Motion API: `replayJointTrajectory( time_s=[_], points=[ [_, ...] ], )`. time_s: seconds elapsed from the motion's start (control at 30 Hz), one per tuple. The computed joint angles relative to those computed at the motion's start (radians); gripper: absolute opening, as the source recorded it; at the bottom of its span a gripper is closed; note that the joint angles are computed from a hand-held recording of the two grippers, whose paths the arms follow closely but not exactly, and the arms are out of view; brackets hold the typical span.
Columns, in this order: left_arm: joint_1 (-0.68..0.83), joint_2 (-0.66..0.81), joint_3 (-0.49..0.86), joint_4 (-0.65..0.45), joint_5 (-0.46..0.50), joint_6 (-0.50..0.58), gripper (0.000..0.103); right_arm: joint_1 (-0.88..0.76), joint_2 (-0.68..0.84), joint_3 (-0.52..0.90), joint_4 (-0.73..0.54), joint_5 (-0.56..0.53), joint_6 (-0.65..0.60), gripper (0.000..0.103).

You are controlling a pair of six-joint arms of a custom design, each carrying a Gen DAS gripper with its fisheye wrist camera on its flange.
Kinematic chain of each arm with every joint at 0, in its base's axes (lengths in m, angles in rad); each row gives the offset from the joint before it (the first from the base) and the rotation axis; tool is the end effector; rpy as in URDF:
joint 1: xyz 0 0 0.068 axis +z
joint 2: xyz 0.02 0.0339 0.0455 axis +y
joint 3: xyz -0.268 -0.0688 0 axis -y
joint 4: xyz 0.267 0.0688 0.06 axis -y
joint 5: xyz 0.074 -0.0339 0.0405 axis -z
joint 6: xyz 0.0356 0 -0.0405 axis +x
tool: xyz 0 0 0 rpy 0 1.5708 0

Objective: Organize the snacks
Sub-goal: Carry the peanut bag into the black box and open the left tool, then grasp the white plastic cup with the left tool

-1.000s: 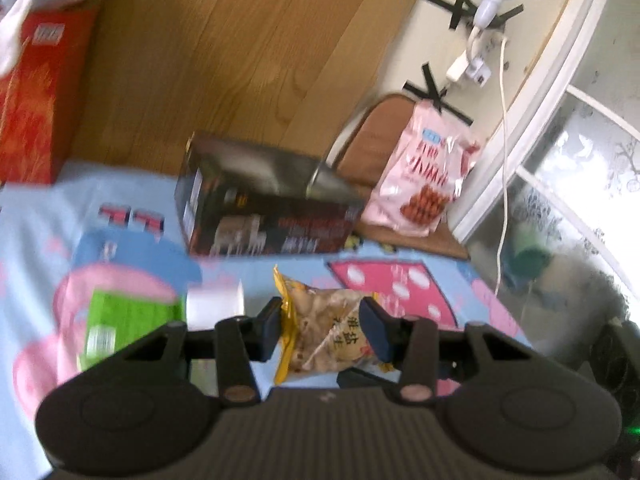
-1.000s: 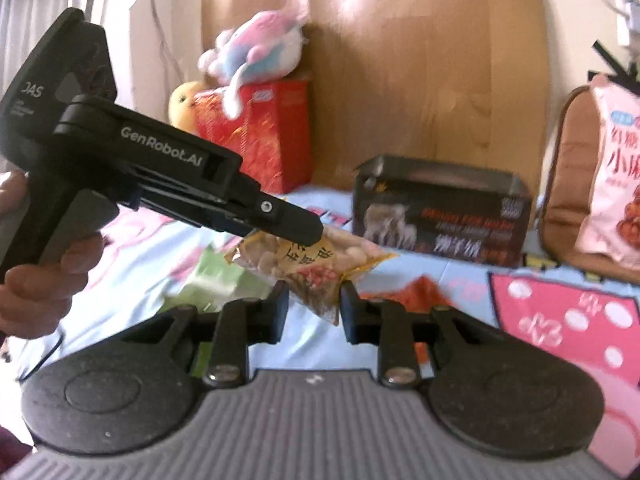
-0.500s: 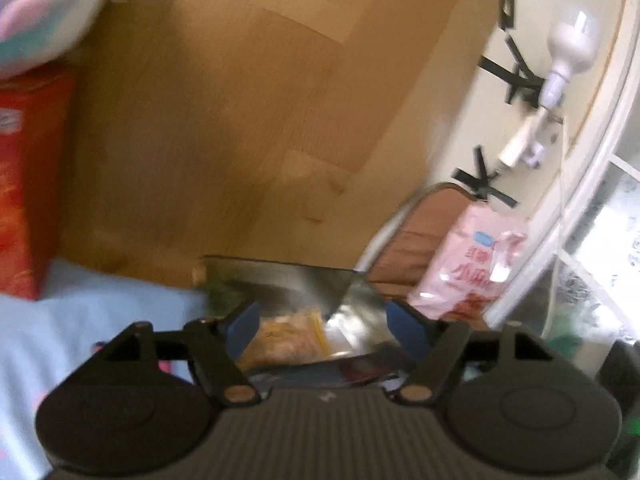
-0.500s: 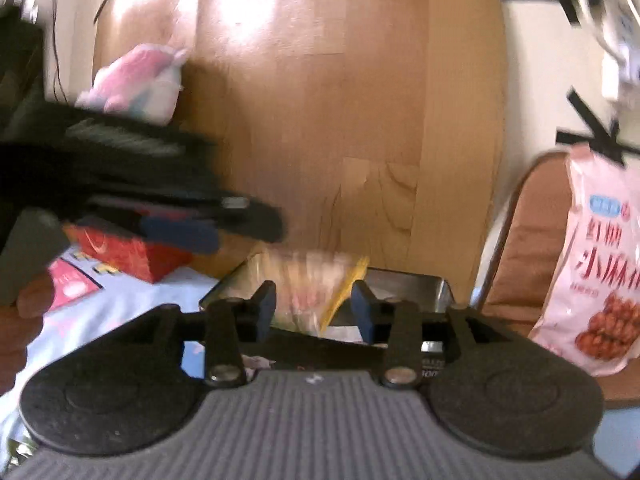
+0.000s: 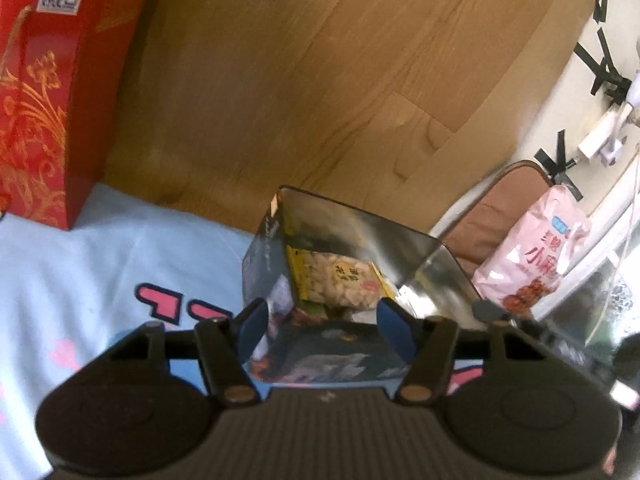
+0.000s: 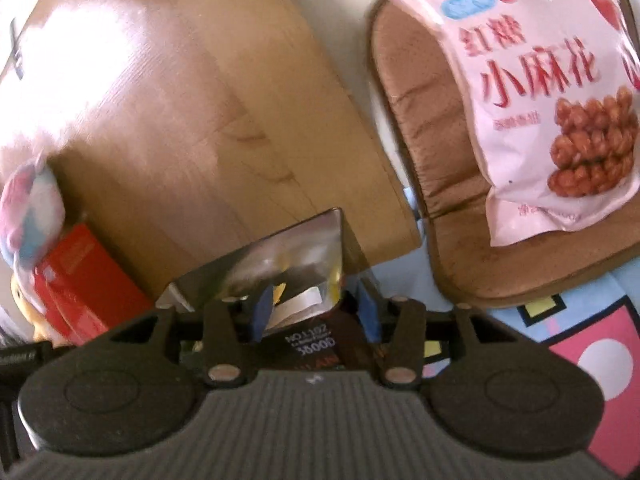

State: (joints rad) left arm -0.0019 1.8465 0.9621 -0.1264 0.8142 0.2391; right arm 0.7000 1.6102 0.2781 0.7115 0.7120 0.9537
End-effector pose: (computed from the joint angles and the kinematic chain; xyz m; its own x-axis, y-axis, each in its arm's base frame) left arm 0.3608 -0.0266 0.1195 -0.7314 0.1640 -0.6620 0.5772 0.6658 -0.4728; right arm 0.1940 0.1330 0.0773 -0.3236 0.5347 -0.7806 0.3158 0.8387 0.4436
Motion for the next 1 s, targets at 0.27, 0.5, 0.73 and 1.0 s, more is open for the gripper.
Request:
replayJointTrajectory(
  time_s=[0.27, 0.5, 0.73, 1.0],
  points=[
    [0.211, -0.068, -0.007, -0.158, 0.141, 0.186, 0.068, 0.308, 0.004, 0.009, -0.026, 0.240, 0.040, 0.056],
    [0.256, -0.038, 0.026, -0.454, 0.191, 0.433, 0.068, 0.375, 0.248, 0.241, -0.106, -0.004, -0.208, 0.056],
    [0.168, -0.021, -0.015, -0.480, 0.065, 0.548, 0.073, 0.352, 0.344, 0.409, -0.347, 0.001, -0.324, 0.057],
    [0.157, -0.033, -0.048, -0.482, 0.079, 0.535, 0.059, 0.342, 0.351, 0.386, -0.277, 0.012, -0.276, 0.052]
  ],
)
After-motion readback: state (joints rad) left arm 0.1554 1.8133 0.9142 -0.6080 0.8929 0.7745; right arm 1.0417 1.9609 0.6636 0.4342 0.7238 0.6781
